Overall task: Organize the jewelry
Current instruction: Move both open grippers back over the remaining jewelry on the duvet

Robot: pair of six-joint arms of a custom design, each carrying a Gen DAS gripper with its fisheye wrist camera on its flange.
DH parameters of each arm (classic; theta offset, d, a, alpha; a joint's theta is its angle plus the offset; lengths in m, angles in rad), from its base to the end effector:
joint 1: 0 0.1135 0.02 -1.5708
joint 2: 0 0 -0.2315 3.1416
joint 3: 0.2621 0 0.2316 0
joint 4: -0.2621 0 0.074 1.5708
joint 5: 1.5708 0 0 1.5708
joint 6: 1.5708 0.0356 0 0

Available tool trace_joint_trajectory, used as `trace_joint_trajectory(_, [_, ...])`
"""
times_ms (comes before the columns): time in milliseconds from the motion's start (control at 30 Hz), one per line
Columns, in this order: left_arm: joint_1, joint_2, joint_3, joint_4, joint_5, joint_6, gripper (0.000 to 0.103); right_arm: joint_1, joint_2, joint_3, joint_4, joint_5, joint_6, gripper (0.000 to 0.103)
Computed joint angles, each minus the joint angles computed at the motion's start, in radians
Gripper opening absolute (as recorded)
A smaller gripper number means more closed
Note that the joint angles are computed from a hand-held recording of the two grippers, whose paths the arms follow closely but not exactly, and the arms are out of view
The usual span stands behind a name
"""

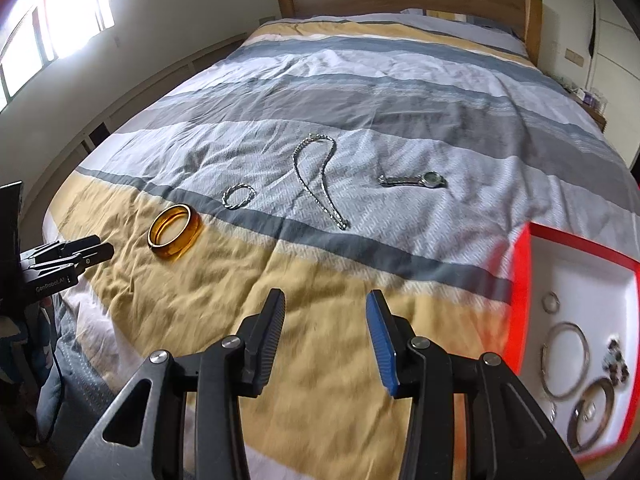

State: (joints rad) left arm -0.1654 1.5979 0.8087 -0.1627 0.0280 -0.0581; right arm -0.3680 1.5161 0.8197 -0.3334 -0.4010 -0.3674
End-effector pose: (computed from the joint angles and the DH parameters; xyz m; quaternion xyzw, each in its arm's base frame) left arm 0.2859 -0.0487 0.1392 0.0553 0.9508 -0.0472 0.3011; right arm 0.2592 -0.0850 0.1557 -0.0529 0.9443 0.0850 0.3133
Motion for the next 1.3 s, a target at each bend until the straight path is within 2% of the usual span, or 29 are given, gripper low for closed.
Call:
trace_joint_trajectory(133, [-0.001,0.048,0.043,-0.003,0.025,-0.02,0.049,0.011,0.091,0.05,0.033,-0.009,0.005,0.042])
trace_joint_trajectory(400, [-0.035,0.087,0.158,-0.077,-0.023,-0.029,0.049,-0.014,0.138,0.093,0.034,-0.045,0.009,0.042])
trace_joint_trajectory(733, [0.036,0.022,0.298,-0.209,-0.072,0.13,0.049,-0.044,0.078,0.093,0.0,-0.089,0.004,0.043])
trace_joint_trajectory(867, [0.058,0.036,0.294,-0.203,-0.039,0.137,0.049,-0.028,0.077,0.091,0.005,-0.081,0.016,0.044])
trace_joint_trajectory(1067, [0.049,0.131,0.258,-0.134,0.016,0.114,0.049,0.026,0.122,0.109,0.023,-0.043,0.042,0.044])
trace_joint_trajectory(1300, [0.038,0.255,0.307,-0.089,0.062,0.107,0.049,0.093,0.21,0.157,0.06,-0.001,0.083,0.044])
